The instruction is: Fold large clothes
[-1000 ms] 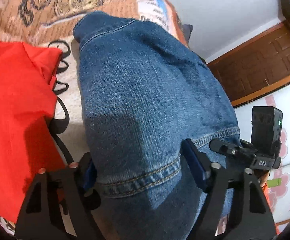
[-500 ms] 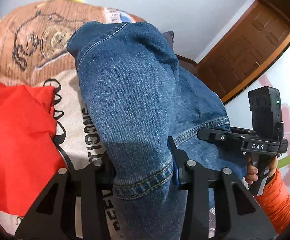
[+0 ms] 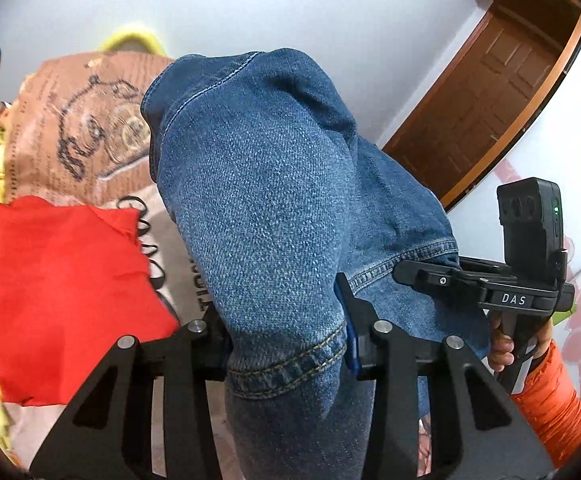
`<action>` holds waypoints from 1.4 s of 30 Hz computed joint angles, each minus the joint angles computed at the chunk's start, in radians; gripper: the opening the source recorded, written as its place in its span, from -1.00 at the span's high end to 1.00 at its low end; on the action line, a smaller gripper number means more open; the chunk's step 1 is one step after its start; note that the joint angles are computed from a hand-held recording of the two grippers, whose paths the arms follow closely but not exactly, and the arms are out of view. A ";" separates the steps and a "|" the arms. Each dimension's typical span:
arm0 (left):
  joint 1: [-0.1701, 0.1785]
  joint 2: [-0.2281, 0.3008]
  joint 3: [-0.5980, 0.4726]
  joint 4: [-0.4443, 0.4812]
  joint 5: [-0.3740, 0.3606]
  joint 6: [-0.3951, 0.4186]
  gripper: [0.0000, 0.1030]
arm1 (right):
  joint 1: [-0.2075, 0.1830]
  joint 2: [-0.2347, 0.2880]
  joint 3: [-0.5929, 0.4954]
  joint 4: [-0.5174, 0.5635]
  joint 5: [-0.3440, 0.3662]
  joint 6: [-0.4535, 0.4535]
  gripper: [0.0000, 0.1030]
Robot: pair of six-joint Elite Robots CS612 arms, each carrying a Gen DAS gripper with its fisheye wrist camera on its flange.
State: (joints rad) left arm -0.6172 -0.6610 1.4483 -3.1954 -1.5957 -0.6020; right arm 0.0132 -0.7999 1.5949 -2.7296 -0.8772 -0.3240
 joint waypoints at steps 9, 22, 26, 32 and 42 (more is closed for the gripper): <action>0.028 -0.109 0.164 -0.094 0.045 -0.002 0.21 | 0.071 0.000 -0.019 -0.051 0.004 0.024 0.37; 0.129 -0.135 0.271 -0.141 0.035 -0.060 0.21 | 0.164 0.121 -0.174 0.012 0.031 0.052 0.37; 0.157 -0.109 0.263 -0.135 0.007 -0.090 0.21 | 0.185 0.163 -0.228 0.050 0.020 0.055 0.37; 0.192 -0.043 0.213 -0.114 -0.050 -0.126 0.22 | 0.203 0.227 -0.306 0.112 -0.017 0.070 0.37; 0.213 0.040 0.151 -0.081 -0.054 -0.108 0.11 | 0.211 0.281 -0.364 0.177 -0.032 0.061 0.37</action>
State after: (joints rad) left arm -0.4042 -0.6214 1.5989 -3.2762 -1.6500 -0.7100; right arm 0.2238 -0.5185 1.2311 -2.5527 -0.9095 -0.2633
